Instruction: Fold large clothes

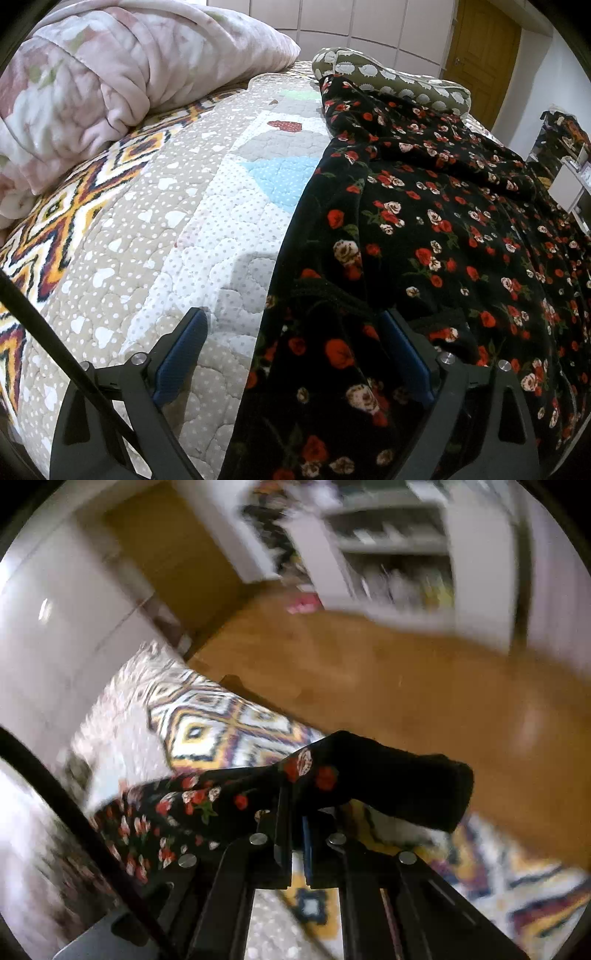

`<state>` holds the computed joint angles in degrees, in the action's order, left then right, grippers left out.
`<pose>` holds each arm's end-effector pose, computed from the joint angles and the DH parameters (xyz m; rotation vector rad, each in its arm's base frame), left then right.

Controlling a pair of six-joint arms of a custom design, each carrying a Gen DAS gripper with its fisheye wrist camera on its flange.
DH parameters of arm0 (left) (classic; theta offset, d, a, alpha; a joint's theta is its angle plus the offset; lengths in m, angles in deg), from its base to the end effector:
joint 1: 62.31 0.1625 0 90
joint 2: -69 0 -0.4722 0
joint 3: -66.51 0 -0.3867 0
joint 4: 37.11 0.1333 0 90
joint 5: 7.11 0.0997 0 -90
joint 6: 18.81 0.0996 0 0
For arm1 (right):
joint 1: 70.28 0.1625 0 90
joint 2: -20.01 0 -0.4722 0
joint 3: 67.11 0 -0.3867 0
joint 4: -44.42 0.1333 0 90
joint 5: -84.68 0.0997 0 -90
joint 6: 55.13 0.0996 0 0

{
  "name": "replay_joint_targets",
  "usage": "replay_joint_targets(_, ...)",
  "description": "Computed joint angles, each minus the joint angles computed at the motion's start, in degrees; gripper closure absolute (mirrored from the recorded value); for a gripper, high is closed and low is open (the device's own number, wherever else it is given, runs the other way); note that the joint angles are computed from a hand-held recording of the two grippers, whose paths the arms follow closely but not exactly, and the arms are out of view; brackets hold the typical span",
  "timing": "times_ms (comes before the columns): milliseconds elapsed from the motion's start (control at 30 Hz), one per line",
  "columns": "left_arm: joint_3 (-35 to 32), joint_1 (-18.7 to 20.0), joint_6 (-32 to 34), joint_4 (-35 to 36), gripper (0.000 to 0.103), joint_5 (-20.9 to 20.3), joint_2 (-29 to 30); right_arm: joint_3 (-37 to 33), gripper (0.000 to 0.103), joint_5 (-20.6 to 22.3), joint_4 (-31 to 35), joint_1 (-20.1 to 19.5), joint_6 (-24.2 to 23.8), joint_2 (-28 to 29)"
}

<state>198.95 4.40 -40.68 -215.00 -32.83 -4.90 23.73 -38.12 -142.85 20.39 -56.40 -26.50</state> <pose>0.0306 -0.4931 0.2975 -0.3163 2.0832 -1.0043 0.0879 -0.7275 0.2640 -0.3022 -2.3376 1.1576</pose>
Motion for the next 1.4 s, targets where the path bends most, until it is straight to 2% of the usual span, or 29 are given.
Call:
replay_joint_targets(67,0.19,0.06,0.41,-0.81,0.009,-0.17,0.03,-2.06,0.098,-1.93,-0.7,3.15,-5.15,1.8)
replay_joint_targets(200,0.56,0.0,0.85,-2.29,0.009,-0.53,0.15,-6.56,0.098,-1.51,1.07,11.41,-13.99,6.19)
replay_joint_targets(367,1.02,-0.15,1.18,-3.68,0.01,-1.06,0.03,-13.64,0.098,3.61,9.28,20.53,-16.87,15.24)
replay_joint_targets(433,1.34,-0.15,1.54,-4.53,0.01,-1.49,-0.12,-17.27,0.098,6.24,13.59,23.47,-16.74,20.19)
replay_joint_targets(467,1.27,-0.15,1.56,-4.62,0.01,-1.57,-0.06,-19.04,0.095,8.01,16.22,24.6,-16.44,22.53)
replay_joint_targets(500,1.34,-0.18,1.63,-4.81,0.01,-1.66,-0.09,-20.75,0.094,11.8,20.2,25.38,-15.98,24.74)
replay_joint_targets(567,1.49,-0.23,1.74,-5.12,0.01,-1.8,-0.18,-23.16,0.08,18.62,28.8,25.9,-15.01,27.68)
replay_joint_targets(633,1.74,-0.26,2.04,-5.84,0.01,-2.04,-0.23,-24.03,0.076,21.78,35.0,27.09,-17.83,29.77)
replay_joint_targets(733,1.95,-0.21,2.48,-6.9,0.009,-2.58,-0.24,-20.43,0.067,19.79,32.22,28.3,-25.19,29.36)
replay_joint_targets(800,2.1,-0.2,2.52,-7.04,0.009,-2.77,-0.35,-17.64,0.066,16.58,29.5,28.07,-28.81,27.68)
replay_joint_targets(867,2.1,-0.19,2.5,-7.05,0.008,-2.78,-0.36,-16.1,0.066,13.5,27.09,27.58,-30.1,25.96)
replay_joint_targets(933,2.19,-0.21,2.49,-7.15,0.008,-2.81,-0.4,-16.02,0.066,8.48,23.97,26.84,-31.13,25.31)
replay_joint_targets(1000,2.13,-0.14,2.6,-7.29,0.008,-2.98,-0.38,-15.98,0.066,5.71,23.3,25.55,-29.13,24.35)
replay_joint_targets(1067,2.13,-0.13,2.62,-7.39,0.008,-3.07,-0.36,-17.42,0.073,5.95,24.88,24.58,-26.12,24.27)
replay_joint_targets(1167,1.97,0.03,3.02,-7.81,0.007,-3.45,-0.28,-19.23,0.072,8.75,25.93,23.9,-24.26,25.12)
replay_joint_targets(1233,1.99,0.1,3.28,-8.29,0.007,-3.68,-0.24,-20.94,0.064,9.46,25.94,24.44,-24.97,27.07)
replay_joint_targets(1400,2.04,0.19,3.71,-9.25,0.007,-4.07,-0.18,-28.25,0.059,9.35,29.41,27.72,-28.4,34.34)
